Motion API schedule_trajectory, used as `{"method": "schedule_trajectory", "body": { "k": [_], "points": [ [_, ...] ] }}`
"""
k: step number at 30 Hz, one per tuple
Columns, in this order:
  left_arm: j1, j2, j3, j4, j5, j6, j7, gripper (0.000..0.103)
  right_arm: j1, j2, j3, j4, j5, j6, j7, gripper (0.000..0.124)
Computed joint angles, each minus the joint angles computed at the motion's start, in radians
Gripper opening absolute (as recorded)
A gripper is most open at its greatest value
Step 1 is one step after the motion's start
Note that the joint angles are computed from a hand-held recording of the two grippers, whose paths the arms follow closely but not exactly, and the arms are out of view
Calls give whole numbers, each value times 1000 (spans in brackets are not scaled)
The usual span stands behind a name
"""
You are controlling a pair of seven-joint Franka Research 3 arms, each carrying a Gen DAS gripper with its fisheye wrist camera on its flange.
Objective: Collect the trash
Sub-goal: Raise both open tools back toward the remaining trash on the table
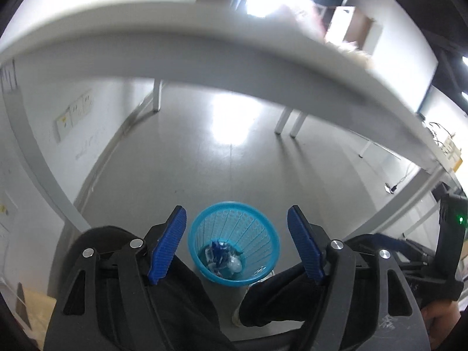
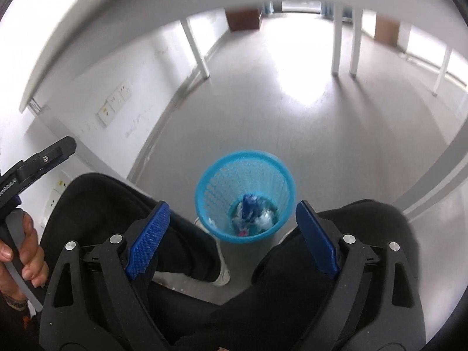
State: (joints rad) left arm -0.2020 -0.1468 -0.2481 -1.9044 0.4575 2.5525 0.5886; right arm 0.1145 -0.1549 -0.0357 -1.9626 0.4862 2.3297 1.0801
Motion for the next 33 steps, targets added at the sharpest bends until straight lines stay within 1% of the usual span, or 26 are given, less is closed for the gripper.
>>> {"method": "schedule_trajectory", "body": {
  "k": [1,2,4,8,10,13,16,21,23,25,28,31,33],
  "points": [
    [-4,-6,-1,2,3,3,19,79,1,-27,-6,-18,24,14,-22,84],
    [-9,-11,-7,8,16,0,42,82,5,-40,-11,-24,46,9,-42,85],
    [-10,-30,-21,7,59,4,48,85,8,-73,-23,-35,82,1,-79,87],
    [-14,-57,-19,5,60,45,85,91,11,-128,-29,-61,108,54,-101,89],
    [-12,-67,-19,12,56,65,94,96,17,-147,-39,-57,139,81,-113,92],
    [-4,-73,-18,25,48,88,101,97,26,-166,-45,-46,165,121,-129,94],
    [3,-76,-26,46,48,78,97,97,33,-163,-51,-10,174,142,-142,94],
    [24,-65,-20,90,66,82,94,97,37,-121,-53,83,173,156,-142,94],
    [33,-59,-16,108,77,89,96,97,39,-84,-51,137,181,168,-139,94],
    [34,-41,-9,139,70,86,125,97,39,-41,-49,195,196,176,-132,94],
    [43,-4,-5,205,91,79,140,97,32,4,-38,263,194,179,-116,94],
    [31,52,14,290,30,83,220,97,25,62,-21,336,184,205,-91,94],
    [27,97,17,358,35,71,243,97,18,103,-17,393,198,186,-85,94]
  ]
}}
